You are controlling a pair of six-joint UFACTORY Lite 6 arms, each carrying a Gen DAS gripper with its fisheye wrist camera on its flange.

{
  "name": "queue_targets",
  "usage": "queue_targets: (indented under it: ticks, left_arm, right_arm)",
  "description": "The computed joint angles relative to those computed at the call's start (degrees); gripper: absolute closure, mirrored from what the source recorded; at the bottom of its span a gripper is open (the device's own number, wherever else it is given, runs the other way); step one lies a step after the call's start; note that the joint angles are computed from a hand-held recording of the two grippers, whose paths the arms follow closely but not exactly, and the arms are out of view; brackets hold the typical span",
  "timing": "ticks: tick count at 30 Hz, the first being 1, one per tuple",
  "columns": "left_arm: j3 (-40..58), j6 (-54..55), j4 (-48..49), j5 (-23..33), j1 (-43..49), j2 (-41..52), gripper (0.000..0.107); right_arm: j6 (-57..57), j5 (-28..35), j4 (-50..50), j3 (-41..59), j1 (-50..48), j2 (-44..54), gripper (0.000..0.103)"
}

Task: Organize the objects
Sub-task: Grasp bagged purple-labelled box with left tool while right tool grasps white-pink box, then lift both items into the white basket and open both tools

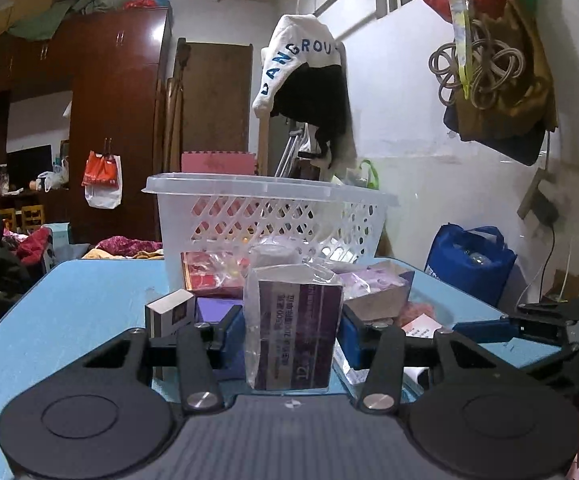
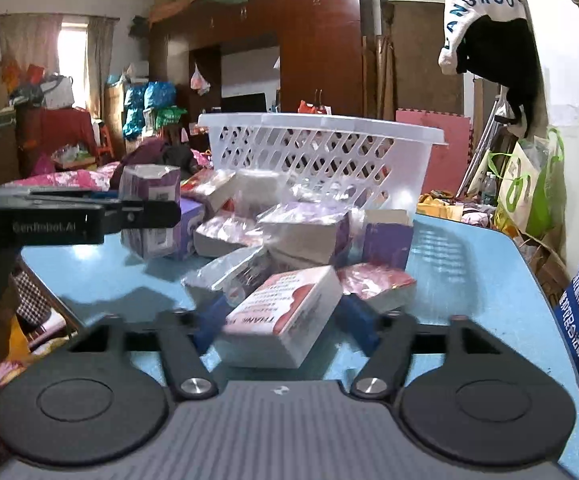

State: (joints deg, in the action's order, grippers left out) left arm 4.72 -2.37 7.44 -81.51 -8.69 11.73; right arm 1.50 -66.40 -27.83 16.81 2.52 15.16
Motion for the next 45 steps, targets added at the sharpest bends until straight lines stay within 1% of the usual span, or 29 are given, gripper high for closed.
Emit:
queue_targets:
  ticks: [3,4,6,8,10,11,12,14,16,18,22,23,24,26,27,29,30,32,33,34,35,36,37,38,40,41,42,44,45]
  left_arm:
    - [0.1,-0.4,-0.6,1.0,-1.0,-0.8,0.054]
    - [0.1,-0.4,-0.8,0.9,-1.2,-0.9,0.054]
    - [-0.3,-0.5,-0.3,0.6,-0.9,-1.2,0.054]
    - [-1.2,-0.5,0.9,0.1,0.2,-2.3,0.054]
    - [-2.2,-0.3,1.1,0.7,0.3,-4.5,0.054]
    - [-2.6,-0.6,1.7,1.5,0.6,-6.2,0.054]
    - [-3.0,-1.0,2.8,3.3,1.3,-8.9,0.054]
    - [-3.2,-1.7,4.9,6.3,2.9,-13.3,0.054]
    - [-2.0,-5.0,9.1,12.1,6.1,-19.2,0.054]
    - [0.5,-10.4,14.6,16.9,10.1,-23.0,0.054]
    - [6.6,-16.3,18.5,24.1,12.8,-26.6,0.054]
    - [9.7,-17.5,18.8,27.1,12.5,-26.9,0.054]
    - [12.1,-18.1,18.5,29.1,12.0,-26.5,0.054]
    - [21.5,-20.0,17.5,35.3,10.4,-22.6,0.054]
    - [26.3,-21.3,17.4,38.2,9.7,-19.6,0.054]
    - [36.1,-26.4,20.3,43.5,9.5,-13.0,0.054]
    - [41.8,-28.4,21.0,46.8,8.9,-8.8,0.054]
    - [49.7,-32.7,23.7,50.8,8.6,-2.1,0.054]
    - [54.3,-37.0,27.8,53.3,8.7,1.8,0.053]
    - [58.0,-41.1,32.0,55.4,8.8,5.0,0.05]
    - [60.8,-43.3,34.1,57.0,8.6,7.8,0.046]
    - [62.0,-43.2,33.7,57.5,8.7,9.7,0.044]
    - [61.9,-40.7,31.3,57.7,8.7,10.4,0.037]
    - [60.9,-36.7,28.0,57.2,8.6,10.3,0.032]
    - [56.2,-31.1,23.8,54.4,9.1,7.7,0.031]
    - [53.5,-30.4,23.6,52.6,9.7,5.7,0.031]
    - [49.0,-30.9,25.5,49.2,11.0,2.6,0.03]
    - [40.4,-30.2,27.7,43.0,13.7,-3.5,0.02]
    - [34.9,-27.5,26.8,40.4,14.7,-7.6,0.018]
  right_arm:
    - [-1.8,0.9,3.1,0.7,2.7,1.2,0.026]
    - [-1.9,0.8,3.1,0.7,2.7,1.6,0.032]
    - [-1.2,0.5,1.7,0.2,1.5,1.1,0.033]
    - [-2.0,-1.2,2.2,-1.8,0.6,-0.9,0.034]
    - [0.1,-2.5,-1.7,-3.8,-3.0,-4.1,0.035]
    - [2.1,-1.6,-4.7,-4.1,-5.1,-6.4,0.035]
    - [3.9,-1.1,-7.0,-4.3,-6.6,-8.3,0.035]
    - [6.3,-0.1,-8.3,-4.7,-7.6,-12.5,0.035]
    - [9.4,2.8,-9.8,-3.4,-7.5,-16.5,0.035]
    - [12.6,4.9,-11.4,-1.2,-7.1,-18.6,0.036]
    - [18.5,10.1,-13.0,5.5,-5.2,-21.4,0.036]
    - [19.8,11.6,-13.1,7.8,-4.6,-21.8,0.036]
    - [21.2,13.5,-13.2,10.8,-3.8,-21.8,0.036]
    - [23.2,18.1,-12.3,18.6,-1.5,-19.4,0.036]
    - [25.1,21.5,-12.5,24.2,-0.1,-16.8,0.036]
    - [29.1,25.2,-14.9,32.9,1.1,-10.8,0.037]
    - [30.4,28.3,-15.2,37.9,2.3,-7.3,0.038]
    - [31.8,32.4,-15.9,44.7,3.5,-1.4,0.041]
    - [33.1,33.5,-16.8,47.5,3.7,1.2,0.04]
    - [34.9,34.6,-18.5,50.3,3.8,3.9,0.035]
    - [35.8,34.7,-19.0,51.4,3.6,5.5,0.03]
    - [35.6,33.8,-18.5,51.3,3.2,6.3,0.021]
    - [35.3,33.2,-18.6,50.5,2.8,6.3,0.017]
    - [35.3,32.6,-19.2,49.2,2.3,5.8,0.016]
    - [34.7,29.9,-19.5,43.8,0.8,2.5,0.008]
    - [34.3,28.2,-19.5,40.9,-0.3,0.7,0.006]
    - [33.6,24.7,-19.8,36.5,-2.2,-1.4,0.0]
    - [34.1,18.3,-22.6,30.0,-6.3,-4.3,0.0]
    - [33.3,15.2,-23.7,26.8,-8.6,-4.9,0.0]
